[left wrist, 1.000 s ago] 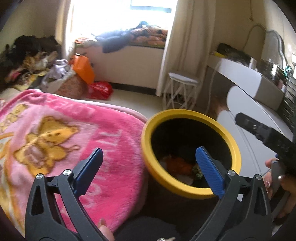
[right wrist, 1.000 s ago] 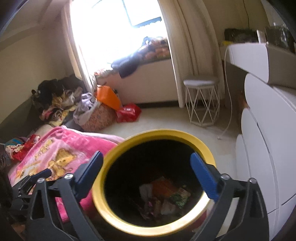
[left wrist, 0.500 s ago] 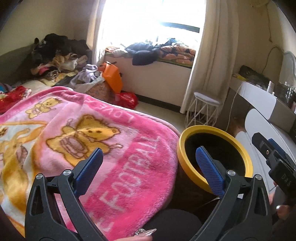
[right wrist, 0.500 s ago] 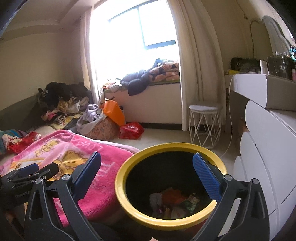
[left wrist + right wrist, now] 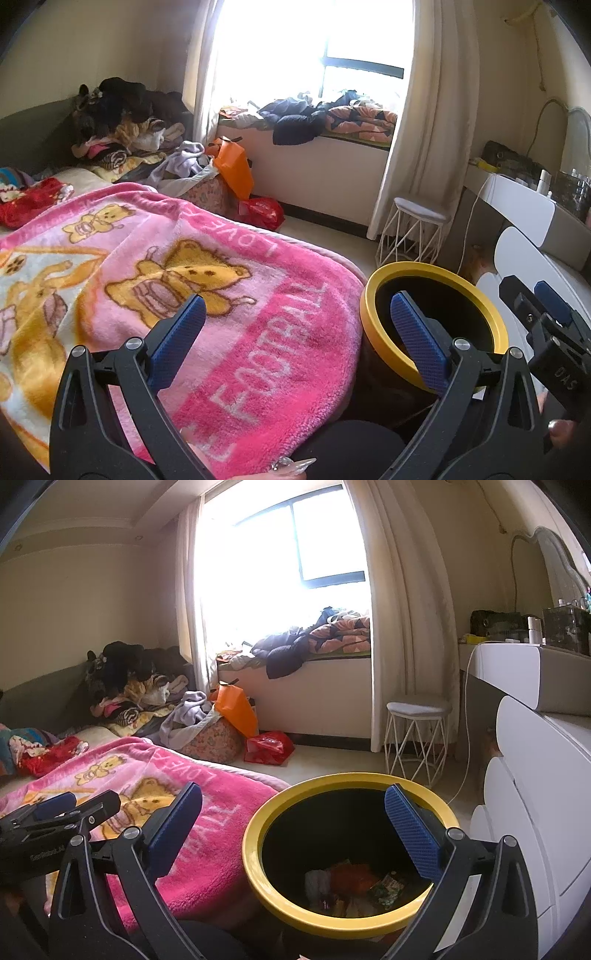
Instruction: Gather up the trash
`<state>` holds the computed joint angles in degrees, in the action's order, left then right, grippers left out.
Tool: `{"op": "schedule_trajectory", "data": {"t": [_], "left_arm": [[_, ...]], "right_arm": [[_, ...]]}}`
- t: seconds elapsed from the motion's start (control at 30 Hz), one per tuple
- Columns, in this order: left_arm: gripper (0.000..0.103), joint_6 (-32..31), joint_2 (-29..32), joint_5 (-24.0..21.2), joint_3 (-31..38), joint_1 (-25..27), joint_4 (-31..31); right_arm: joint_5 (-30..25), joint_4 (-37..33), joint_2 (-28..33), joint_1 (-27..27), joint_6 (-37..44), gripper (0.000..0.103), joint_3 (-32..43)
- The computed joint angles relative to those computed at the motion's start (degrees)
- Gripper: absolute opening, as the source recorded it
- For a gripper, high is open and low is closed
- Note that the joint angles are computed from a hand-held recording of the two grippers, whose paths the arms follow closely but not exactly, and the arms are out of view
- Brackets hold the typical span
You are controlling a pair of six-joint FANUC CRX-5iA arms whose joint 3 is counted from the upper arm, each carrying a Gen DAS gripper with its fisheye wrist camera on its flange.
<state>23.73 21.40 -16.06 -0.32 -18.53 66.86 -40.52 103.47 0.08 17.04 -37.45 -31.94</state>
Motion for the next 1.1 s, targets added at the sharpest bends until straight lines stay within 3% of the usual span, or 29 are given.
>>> {"op": "schedule_trajectory", "data": {"t": [0.27, 1.1], "left_arm": [[0.092, -2.35, -0.38, 0.94, -0.87, -0.52, 2.53], [0.092, -1.30, -0.45, 0.90, -0.78, -0.24, 1.47]], "right_arm": [[-0.81, 0.26, 0.09, 0.22, -0.55, 0.097, -0.16], [-0.70, -0.90, -0.12, 0.32, 0.51, 0.097, -0.13]]}}
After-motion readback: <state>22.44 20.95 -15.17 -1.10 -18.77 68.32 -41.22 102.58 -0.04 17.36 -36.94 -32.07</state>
